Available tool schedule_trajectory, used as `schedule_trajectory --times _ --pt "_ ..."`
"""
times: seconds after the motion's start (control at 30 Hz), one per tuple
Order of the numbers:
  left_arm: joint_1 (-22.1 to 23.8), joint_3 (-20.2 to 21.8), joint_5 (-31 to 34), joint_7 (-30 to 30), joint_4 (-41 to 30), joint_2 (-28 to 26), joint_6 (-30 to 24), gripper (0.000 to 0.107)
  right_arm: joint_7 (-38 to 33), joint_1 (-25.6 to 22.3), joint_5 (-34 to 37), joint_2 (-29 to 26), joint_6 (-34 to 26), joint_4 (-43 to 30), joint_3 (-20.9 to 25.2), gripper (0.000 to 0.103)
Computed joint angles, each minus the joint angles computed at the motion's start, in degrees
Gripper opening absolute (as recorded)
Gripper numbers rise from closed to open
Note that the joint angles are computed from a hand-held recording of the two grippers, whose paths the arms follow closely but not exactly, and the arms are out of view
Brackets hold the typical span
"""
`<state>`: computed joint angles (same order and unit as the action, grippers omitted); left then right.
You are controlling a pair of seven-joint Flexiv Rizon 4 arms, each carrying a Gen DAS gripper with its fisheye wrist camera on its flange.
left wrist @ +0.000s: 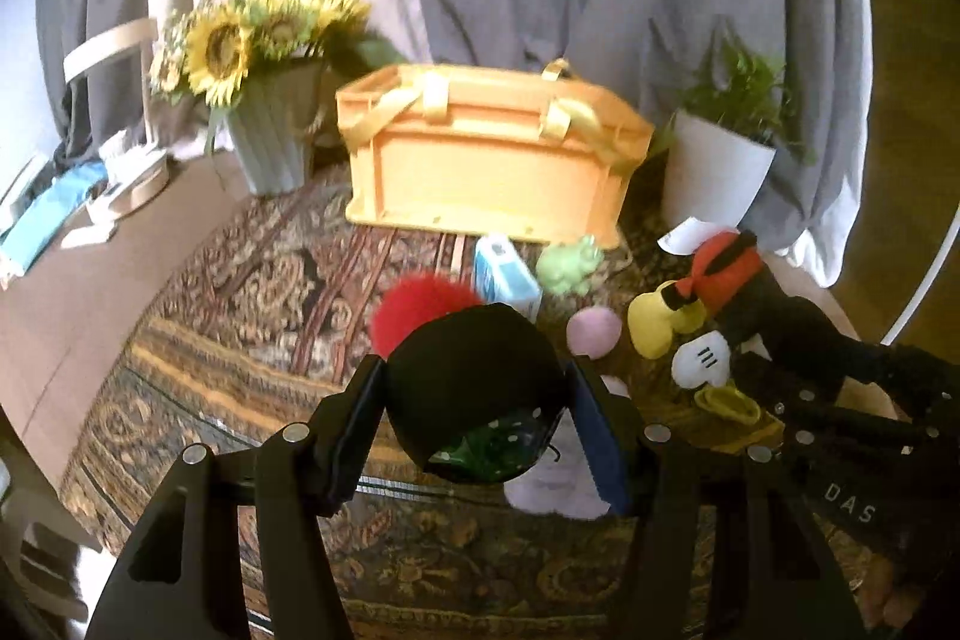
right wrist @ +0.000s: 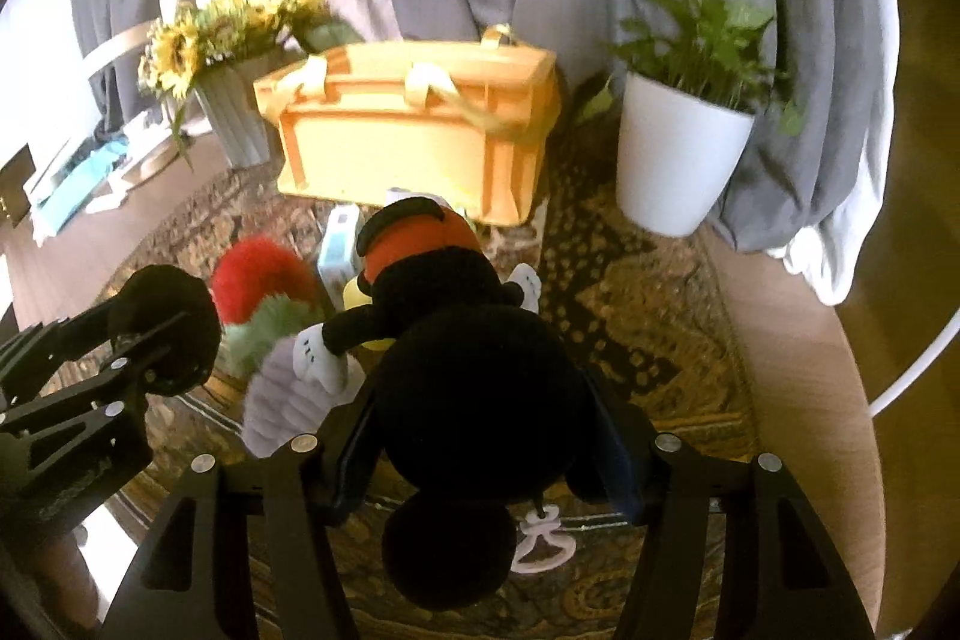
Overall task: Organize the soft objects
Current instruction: 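Grasp the dark round toy with the left gripper while the right grasps the black plush, then carry both held toys over the orange crate and lower them inside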
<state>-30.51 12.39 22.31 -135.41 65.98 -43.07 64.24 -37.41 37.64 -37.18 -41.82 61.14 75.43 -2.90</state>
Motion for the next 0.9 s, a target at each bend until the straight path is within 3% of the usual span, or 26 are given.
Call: schedule_trajectory --times 0.47,0.77,0.9 --pt "4.0 -1.5 -2.3 8.9 -2.5 0.6 6.8 0.061 4.1 1.8 -2.1 -2.4 -0.7 -8.5 -2.5 0.062" --pt "7.5 -4.8 -9.3 21.0 -8.7 -2.7 9.4 0.061 0.1 0.9 1.5 -8.8 -3.8 -22.2 -2.2 0.062" --pt "7.8 -4.3 -11.8 24.2 -13.5 -5.3 9.6 0.061 -3.1 0.6 3.0 -12.4 -7.0 -30.2 -2.7 0.062"
